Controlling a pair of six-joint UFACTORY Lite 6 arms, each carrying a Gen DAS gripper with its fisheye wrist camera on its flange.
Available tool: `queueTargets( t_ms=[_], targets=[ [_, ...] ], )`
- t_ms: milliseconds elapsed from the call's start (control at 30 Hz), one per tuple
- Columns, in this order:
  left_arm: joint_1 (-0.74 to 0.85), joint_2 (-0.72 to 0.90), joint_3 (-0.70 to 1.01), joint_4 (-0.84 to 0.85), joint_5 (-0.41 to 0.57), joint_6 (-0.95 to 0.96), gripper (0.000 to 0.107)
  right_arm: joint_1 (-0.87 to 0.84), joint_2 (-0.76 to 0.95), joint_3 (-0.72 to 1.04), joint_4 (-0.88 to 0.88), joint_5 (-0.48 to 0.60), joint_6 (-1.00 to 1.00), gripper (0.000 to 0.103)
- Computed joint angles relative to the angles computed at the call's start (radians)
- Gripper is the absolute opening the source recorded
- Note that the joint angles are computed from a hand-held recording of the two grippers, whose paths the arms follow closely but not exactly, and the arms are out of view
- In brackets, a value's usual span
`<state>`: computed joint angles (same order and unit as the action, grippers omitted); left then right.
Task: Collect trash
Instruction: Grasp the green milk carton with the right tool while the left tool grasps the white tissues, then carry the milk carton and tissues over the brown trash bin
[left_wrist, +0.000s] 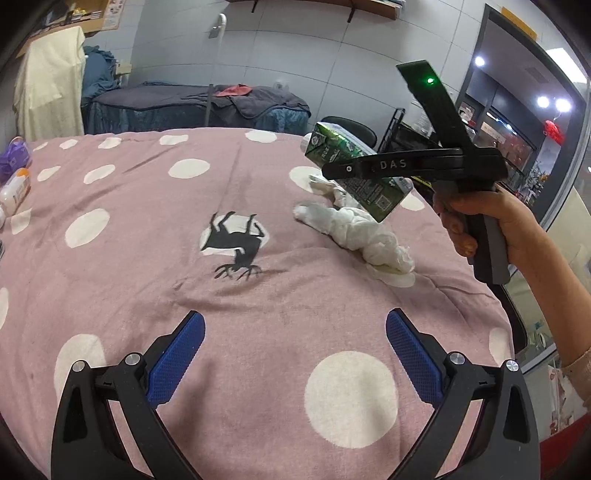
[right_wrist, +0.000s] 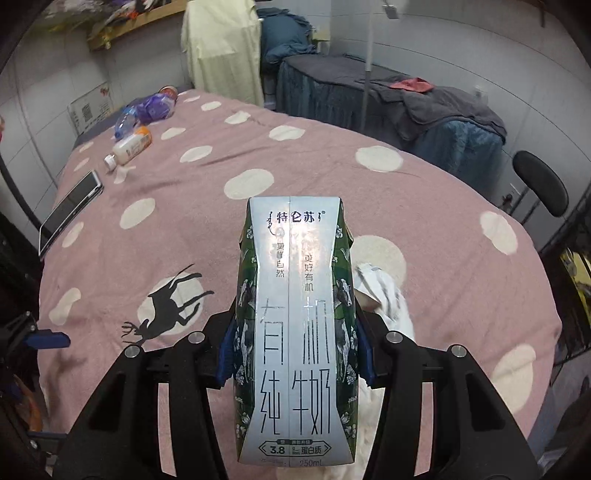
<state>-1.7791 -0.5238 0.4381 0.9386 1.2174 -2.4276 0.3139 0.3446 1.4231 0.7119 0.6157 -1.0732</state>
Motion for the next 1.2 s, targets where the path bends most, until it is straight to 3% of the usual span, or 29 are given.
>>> queueTargets(
  t_ms=[167,400,600,700,867,967,1033,1100,1200],
  targets=[
    [0.263,0.08,0.075,0.099,-0.266,0.194,0.097,-0.16,-0.19,-0.19,0.03,-0.061,-0.034,0.051],
    [0.555,0.345,0.291,0.168,-0.595,0.358,0.095,-0.415,-0.389,-0.402,0.181,-0.057,-0.229,0.051],
    [0.714,0.607,0.518,0.045,-0.778,0.579,0.078,-0.593,-0.503,-0.52,0.273,0.048,-0.368,0.051],
    [0.768,0.724,0.622,-0.088,-0.781,0.735,0.071,-0.704,-0.534,-0.547,0.298,0.162,-0.394,0.051],
    [0.837,0.836,0.71,-0.274,-0.8,0.922,0.065,-0.819,-0.571,-0.598,0.312,0.253,-0.455,0.051],
    [0.839,0.844,0.715,-0.256,-0.77,0.905,0.053,-0.893,-0.575,-0.621,0.314,0.298,-0.491,0.051],
    [0.834,0.826,0.697,-0.243,-0.758,0.875,0.037,-0.941,-0.562,-0.628,0.322,0.331,-0.515,0.051],
    [0.83,0.786,0.656,-0.212,-0.765,0.831,0.028,-0.989,-0.548,-0.636,0.33,0.359,-0.537,0.051],
    [0.803,0.721,0.598,-0.148,-0.757,0.748,0.023,-1.049,-0.532,-0.648,0.338,0.398,-0.574,0.051]
  ],
)
